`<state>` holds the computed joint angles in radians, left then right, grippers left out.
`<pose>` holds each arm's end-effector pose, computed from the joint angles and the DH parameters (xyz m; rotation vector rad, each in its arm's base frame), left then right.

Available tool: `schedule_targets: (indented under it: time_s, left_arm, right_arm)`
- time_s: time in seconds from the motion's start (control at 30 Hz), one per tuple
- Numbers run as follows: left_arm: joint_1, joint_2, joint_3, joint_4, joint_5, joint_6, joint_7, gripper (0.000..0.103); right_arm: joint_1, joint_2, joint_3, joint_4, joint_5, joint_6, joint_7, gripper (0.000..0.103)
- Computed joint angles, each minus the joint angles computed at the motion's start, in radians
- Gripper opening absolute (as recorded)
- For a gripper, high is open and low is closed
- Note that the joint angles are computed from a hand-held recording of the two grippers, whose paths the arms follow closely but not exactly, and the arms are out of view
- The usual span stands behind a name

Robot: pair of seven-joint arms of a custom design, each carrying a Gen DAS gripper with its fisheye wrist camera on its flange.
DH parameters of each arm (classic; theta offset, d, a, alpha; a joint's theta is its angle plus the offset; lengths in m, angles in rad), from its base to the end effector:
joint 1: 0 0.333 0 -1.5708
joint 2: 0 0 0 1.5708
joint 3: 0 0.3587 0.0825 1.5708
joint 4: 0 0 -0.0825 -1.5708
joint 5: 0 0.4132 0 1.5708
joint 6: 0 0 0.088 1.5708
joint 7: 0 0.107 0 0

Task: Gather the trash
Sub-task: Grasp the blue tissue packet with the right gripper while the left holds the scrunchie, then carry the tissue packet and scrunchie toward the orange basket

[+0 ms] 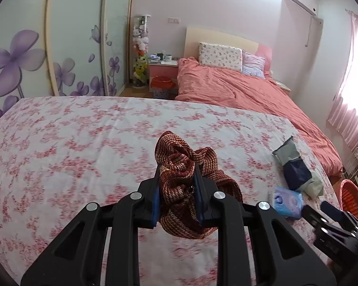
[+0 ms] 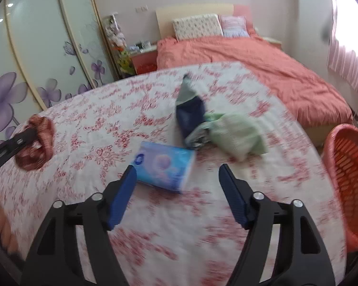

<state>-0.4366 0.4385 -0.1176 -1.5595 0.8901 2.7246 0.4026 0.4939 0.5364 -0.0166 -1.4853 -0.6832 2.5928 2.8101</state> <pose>0.6467 -0.4147 0.4959 -1.6855 1.7681 -0.9445 0.6966 0.3771 0.4470 -1.5105 1.9832 -0.6206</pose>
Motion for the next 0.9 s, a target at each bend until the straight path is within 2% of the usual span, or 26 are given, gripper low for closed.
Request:
schedule_targets:
  time_s: [0.1, 0.3, 0.37, 0.4, 0.6, 0.7, 0.8, 0.9]
  left_arm:
    - [0.017, -0.021, 0.0, -0.035, -0.009, 0.02, -0.006, 0.023]
    - [0.039, -0.04, -0.005, -0.071, -0.021, 0.044, -0.009, 0.023]
    - [0.043, -0.045, -0.008, -0.082, -0.027, 0.05, -0.009, 0.023]
    - [0.045, -0.045, -0.01, -0.084, -0.031, 0.051, -0.007, 0.023]
    - [0.044, -0.058, -0.012, -0.101, -0.026, 0.062, -0.012, 0.023]
    - [0.037, -0.069, -0.011, -0.111, -0.012, 0.065, -0.022, 0.023]
    - [0.031, -0.08, -0.014, -0.12, 0.003, 0.07, -0.032, 0.023]
    - [0.022, -0.089, -0.02, -0.122, 0.017, 0.071, -0.04, 0.023]
  right_arm:
    - [0.009, 0.09, 0.011, 0.145, 0.056, -0.127, -0.028, 0.08]
    - [0.033, 0.208, 0.004, 0.335, 0.129, -0.298, -0.078, 0.083]
    - [0.046, 0.236, -0.006, 0.378, 0.133, -0.343, -0.093, 0.081]
    - [0.055, 0.239, -0.015, 0.383, 0.125, -0.355, -0.091, 0.075]
    - [0.052, 0.134, -0.02, 0.209, 0.091, -0.234, -0.035, 0.073]
    - [0.046, 0.057, -0.012, 0.092, 0.055, -0.145, -0.01, 0.073]
    - [0.067, -0.038, -0.027, -0.03, -0.043, -0.084, 0.039, 0.073]
    - [0.081, -0.111, -0.032, -0.113, -0.146, -0.069, 0.105, 0.073]
